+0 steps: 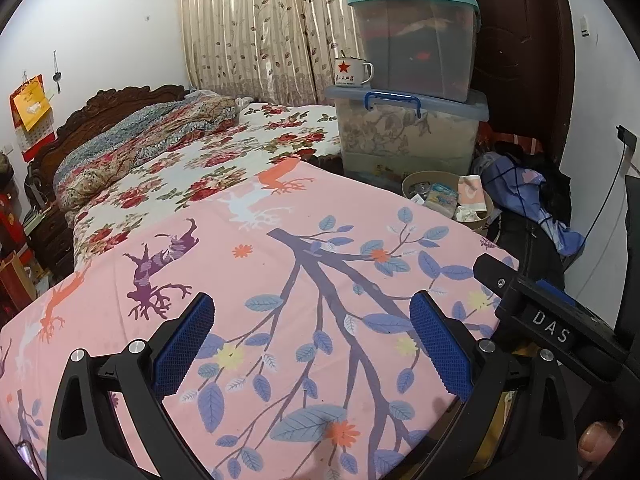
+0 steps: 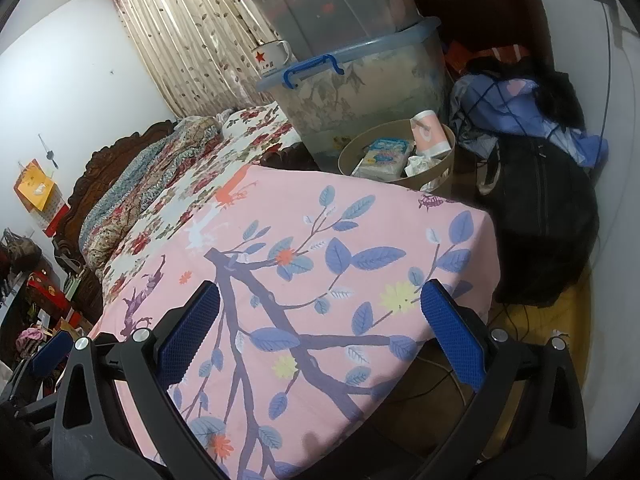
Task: Collect trash
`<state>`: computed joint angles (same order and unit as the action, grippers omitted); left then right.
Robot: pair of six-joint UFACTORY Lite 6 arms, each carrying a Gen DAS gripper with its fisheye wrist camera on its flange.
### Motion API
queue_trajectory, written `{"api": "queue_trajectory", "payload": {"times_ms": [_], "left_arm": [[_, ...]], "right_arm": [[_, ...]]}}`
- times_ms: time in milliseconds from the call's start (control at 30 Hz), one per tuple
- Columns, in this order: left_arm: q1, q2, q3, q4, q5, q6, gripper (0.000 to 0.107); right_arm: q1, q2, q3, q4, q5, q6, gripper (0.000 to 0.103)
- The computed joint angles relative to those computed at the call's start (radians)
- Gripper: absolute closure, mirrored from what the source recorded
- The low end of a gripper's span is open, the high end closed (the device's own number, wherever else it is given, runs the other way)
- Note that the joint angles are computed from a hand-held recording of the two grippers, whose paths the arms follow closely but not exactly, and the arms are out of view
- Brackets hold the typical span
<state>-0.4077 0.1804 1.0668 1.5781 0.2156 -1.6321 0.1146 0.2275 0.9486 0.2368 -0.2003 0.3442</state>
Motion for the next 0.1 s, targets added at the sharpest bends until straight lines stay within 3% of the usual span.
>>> {"api": "queue_trajectory", "payload": {"times_ms": [100], "left_arm": [[0.004, 0.005, 0.007, -0.035, -0.009, 0.031, 0.013]], "right_arm": [[0.000, 0.006, 0.000, -0.012, 0.000, 0.010, 0.004]]}}
